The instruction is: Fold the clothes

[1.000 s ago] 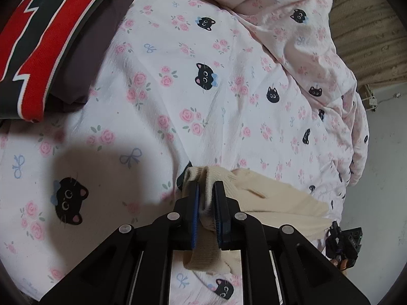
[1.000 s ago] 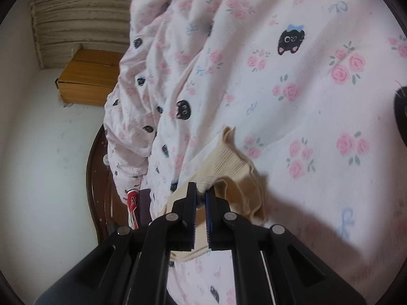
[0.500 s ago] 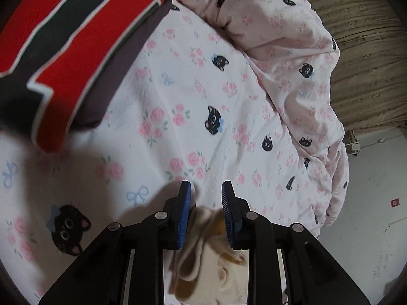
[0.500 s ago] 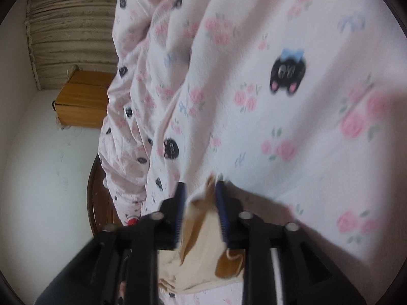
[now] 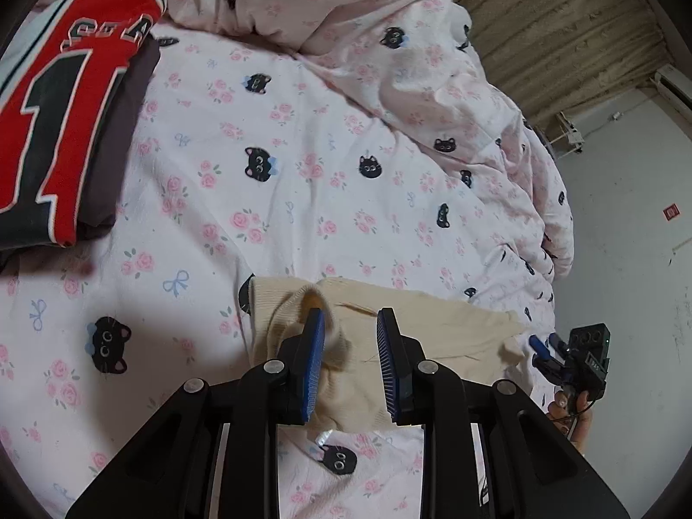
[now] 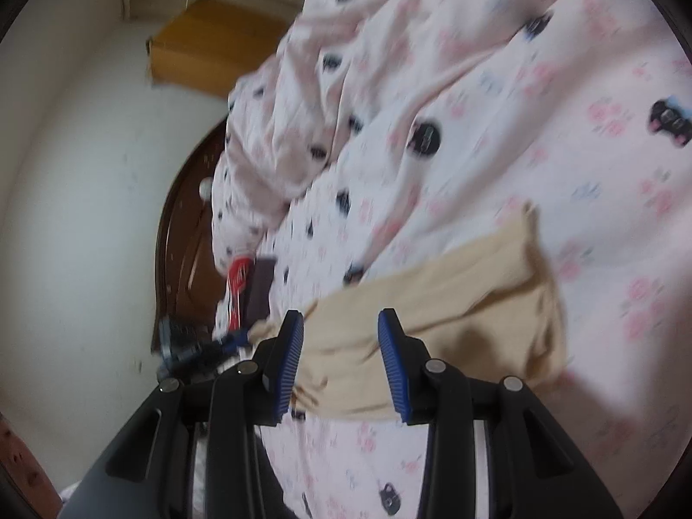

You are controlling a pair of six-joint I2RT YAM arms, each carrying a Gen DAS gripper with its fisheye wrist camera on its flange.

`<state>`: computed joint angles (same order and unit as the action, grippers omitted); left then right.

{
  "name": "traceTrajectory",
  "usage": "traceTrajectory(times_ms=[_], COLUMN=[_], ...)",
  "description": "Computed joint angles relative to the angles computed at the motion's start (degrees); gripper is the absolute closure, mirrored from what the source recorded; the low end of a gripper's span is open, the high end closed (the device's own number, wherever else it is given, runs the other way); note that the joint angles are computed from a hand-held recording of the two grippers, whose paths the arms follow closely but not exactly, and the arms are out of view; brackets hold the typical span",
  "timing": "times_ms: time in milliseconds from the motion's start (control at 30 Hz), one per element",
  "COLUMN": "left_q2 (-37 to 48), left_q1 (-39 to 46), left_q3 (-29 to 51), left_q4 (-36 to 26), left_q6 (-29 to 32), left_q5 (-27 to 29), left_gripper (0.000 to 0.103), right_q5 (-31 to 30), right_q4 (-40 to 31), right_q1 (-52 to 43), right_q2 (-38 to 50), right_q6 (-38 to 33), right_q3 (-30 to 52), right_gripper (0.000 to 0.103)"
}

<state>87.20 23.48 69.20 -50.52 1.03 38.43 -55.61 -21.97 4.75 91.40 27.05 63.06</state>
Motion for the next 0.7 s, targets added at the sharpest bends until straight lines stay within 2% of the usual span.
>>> traceTrajectory(times_ms=[167, 300, 500, 700], left_q2=[-4.65, -2.21, 3.15, 7.75], left_q1=[0.05, -3.6, -7.75, -6.66], left_q3=[1.01, 2.38, 0.38, 0.26], left_q4=[-2.08, -7.2, -5.14, -2.26], left_q6=[3.02, 7.58, 5.4, 2.38], left_q5=[0.78, -0.32, -5.66, -4.49], left_gripper=[0.082, 0.079, 0.079, 0.079], right_q5=[1.33, 1.58, 3.9, 4.25], right_q4=[-3.72, -3.22, 0.94, 6.99], right_q1=[4.16, 7.06, 9.33, 10.02], right_q2=[2.42, 5.32, 8.86, 11.0], right_q6=[-2.32, -1.43, 3.19, 7.62], right_q3=[0.39, 1.04, 1.68, 1.83], right_gripper=[0.065, 0.065, 0.063, 0.063])
